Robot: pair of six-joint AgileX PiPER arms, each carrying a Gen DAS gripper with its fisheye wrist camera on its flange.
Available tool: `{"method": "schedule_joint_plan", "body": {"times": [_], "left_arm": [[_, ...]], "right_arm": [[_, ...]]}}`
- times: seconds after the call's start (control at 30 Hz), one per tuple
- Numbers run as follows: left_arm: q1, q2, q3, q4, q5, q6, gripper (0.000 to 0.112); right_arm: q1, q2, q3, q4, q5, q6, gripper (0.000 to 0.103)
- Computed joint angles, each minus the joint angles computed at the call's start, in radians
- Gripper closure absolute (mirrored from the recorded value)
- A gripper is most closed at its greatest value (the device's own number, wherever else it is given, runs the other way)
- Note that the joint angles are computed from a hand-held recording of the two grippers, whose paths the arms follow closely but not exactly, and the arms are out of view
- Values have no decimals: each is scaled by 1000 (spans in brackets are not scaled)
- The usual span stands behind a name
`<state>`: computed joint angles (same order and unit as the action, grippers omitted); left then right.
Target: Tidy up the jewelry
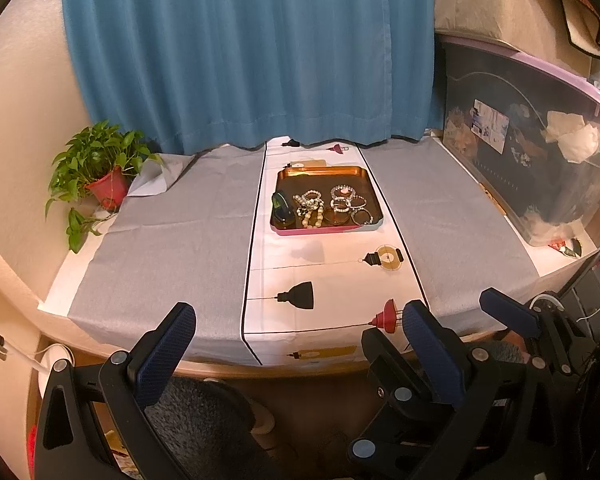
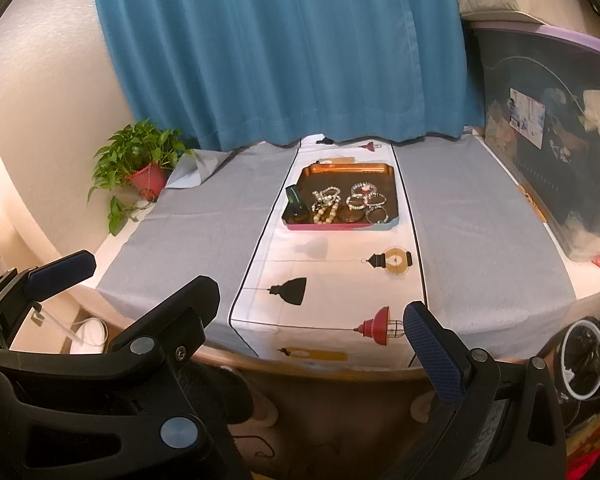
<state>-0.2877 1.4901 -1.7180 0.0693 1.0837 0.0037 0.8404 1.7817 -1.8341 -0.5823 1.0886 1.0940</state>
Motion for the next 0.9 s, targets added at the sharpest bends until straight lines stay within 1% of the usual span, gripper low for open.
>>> {"method": "schedule_joint_plan", "body": {"times": [0.9], "left_arm": [[3, 3, -3, -4, -2, 2, 9]], "right_arm": [[0, -2, 1, 2, 0, -2, 2]]}}
